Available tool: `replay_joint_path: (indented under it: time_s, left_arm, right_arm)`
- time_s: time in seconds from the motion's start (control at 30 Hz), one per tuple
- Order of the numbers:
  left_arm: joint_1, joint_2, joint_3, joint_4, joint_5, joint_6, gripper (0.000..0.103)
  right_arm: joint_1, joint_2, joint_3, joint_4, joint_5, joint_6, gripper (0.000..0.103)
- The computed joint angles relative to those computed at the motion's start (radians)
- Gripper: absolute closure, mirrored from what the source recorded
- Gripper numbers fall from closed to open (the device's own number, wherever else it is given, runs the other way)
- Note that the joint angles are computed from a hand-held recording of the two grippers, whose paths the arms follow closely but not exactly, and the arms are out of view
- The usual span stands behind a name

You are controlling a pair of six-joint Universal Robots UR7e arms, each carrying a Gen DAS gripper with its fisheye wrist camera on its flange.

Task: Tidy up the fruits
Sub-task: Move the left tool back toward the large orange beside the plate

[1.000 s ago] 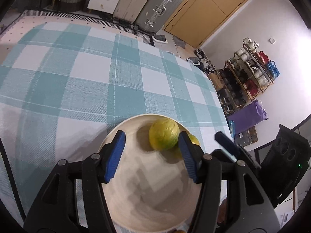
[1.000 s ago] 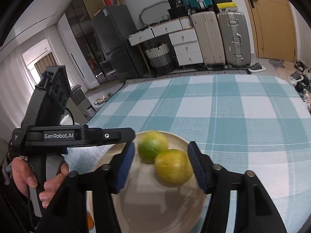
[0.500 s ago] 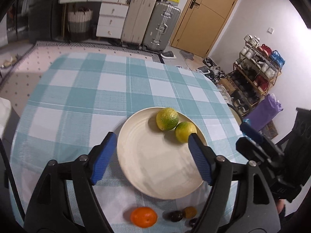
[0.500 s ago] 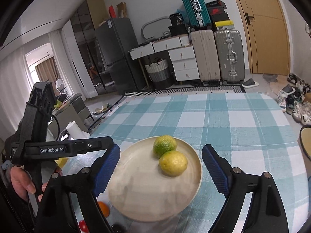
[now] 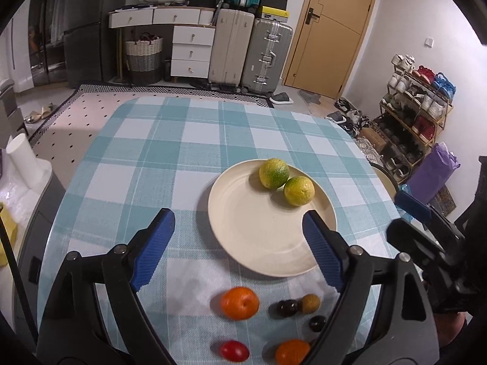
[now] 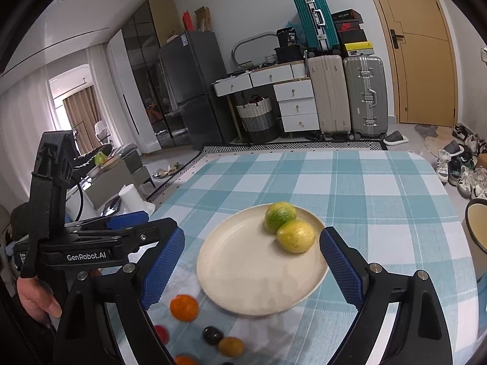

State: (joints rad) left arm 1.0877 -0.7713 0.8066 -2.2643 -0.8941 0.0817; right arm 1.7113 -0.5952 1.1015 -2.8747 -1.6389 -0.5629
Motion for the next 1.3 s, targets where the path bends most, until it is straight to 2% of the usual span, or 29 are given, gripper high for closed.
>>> replay_joint_path:
  time_s: [0.03, 0.13, 0.23, 0.33, 0.63, 0.8, 1.3]
  left_arm:
    - [-0.001, -0.013, 0.02, -0.008, 0.0, -0.003, 0.018]
    - [-0.003, -0.049, 0.085, -0.046, 0.011, -0.007, 0.013]
    - [-0.003, -0.091, 0.153, -0.087, 0.01, -0.009, 0.004]
    - [-0.003, -0.133, 0.223, -0.121, 0.006, 0.0, 0.004]
    - [0.011, -0.198, 0.337, -0.105, -0.003, -0.003, 0.001]
    - [0.025, -0.193, 0.346, -0.062, -0.01, -0.015, 0.001]
    - [0.065, -0.118, 0.241, 0.079, -0.061, -0.022, 0.001]
  right_arm:
    - [0.001, -0.007, 0.013, -0.005, 0.001, -0.001, 0.003]
    - [0.001, -0.035, 0.076, -0.052, 0.012, -0.008, 0.002]
    - [0.005, -0.054, 0.12, -0.075, 0.005, -0.013, 0.002]
    - [0.006, -0.072, 0.163, -0.094, 0.004, -0.018, 0.002]
    - [0.005, -0.116, 0.277, -0.148, -0.005, -0.024, 0.0]
    - [0.002, -0.129, 0.321, -0.152, -0.014, -0.036, 0.0]
    - [-0.021, -0.138, 0.38, -0.106, 0.001, -0.053, 0.0]
